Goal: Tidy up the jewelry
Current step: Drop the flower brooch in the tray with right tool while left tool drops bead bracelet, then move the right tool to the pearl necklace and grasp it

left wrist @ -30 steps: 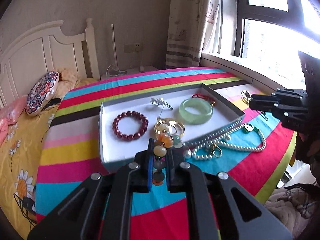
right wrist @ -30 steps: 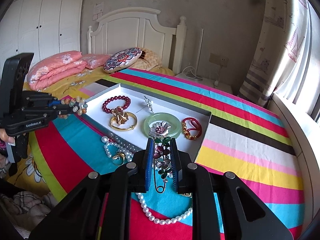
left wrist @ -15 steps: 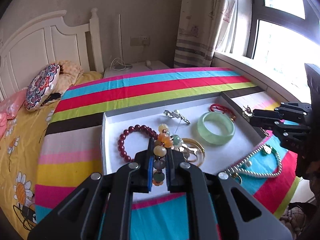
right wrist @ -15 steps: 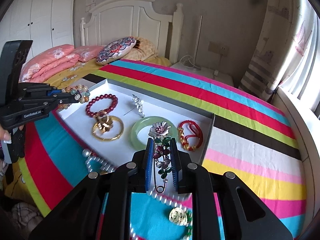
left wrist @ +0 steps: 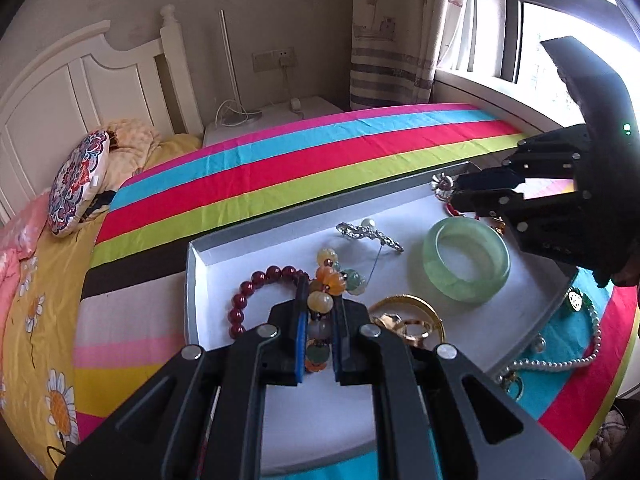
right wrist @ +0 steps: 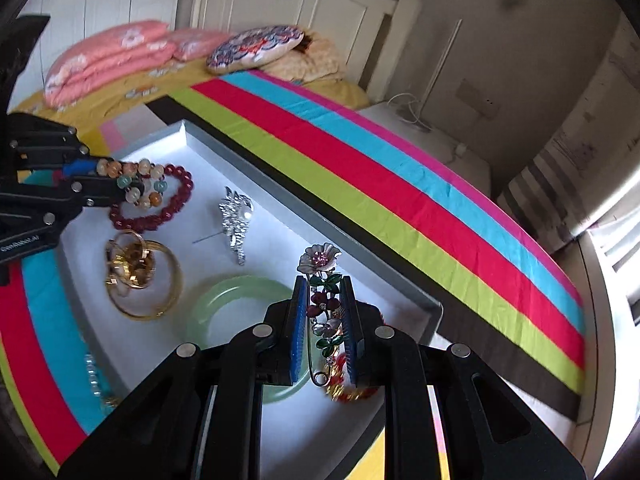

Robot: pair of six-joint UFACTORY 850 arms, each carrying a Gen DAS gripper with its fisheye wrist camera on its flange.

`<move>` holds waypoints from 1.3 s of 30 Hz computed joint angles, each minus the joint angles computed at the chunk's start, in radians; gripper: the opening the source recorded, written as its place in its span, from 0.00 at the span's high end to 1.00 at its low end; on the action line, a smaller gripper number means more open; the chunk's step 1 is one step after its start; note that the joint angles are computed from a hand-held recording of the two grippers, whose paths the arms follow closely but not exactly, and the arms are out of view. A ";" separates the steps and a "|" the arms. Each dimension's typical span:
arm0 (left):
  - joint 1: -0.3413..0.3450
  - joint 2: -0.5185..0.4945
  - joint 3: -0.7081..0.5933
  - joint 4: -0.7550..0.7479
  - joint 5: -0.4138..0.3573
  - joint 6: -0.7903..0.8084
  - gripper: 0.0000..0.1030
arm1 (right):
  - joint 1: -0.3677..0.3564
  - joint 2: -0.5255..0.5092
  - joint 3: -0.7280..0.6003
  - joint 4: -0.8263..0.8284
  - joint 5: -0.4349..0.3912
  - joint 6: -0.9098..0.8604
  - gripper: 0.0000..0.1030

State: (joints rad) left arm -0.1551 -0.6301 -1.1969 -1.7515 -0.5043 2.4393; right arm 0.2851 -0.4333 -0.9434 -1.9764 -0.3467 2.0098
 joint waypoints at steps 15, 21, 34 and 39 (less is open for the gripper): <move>0.044 0.051 0.070 -0.203 -0.068 0.107 0.22 | 0.015 0.078 0.070 -0.222 -0.036 0.256 0.61; 0.112 0.119 0.177 -0.239 -0.159 0.082 0.05 | 0.070 0.226 0.245 -0.374 -0.133 0.496 0.58; 0.129 0.138 0.306 -0.283 -0.205 0.197 0.03 | 0.183 0.351 0.501 -0.279 -0.205 0.636 0.42; 0.129 0.119 0.287 -0.226 -0.194 0.148 0.03 | 0.192 0.339 0.543 -0.333 -0.211 0.758 0.42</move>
State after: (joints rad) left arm -0.0265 -0.5113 -0.9102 -1.9776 -0.6984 2.5878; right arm 0.4769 -0.0942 -0.4006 -2.3097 -0.5575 2.7674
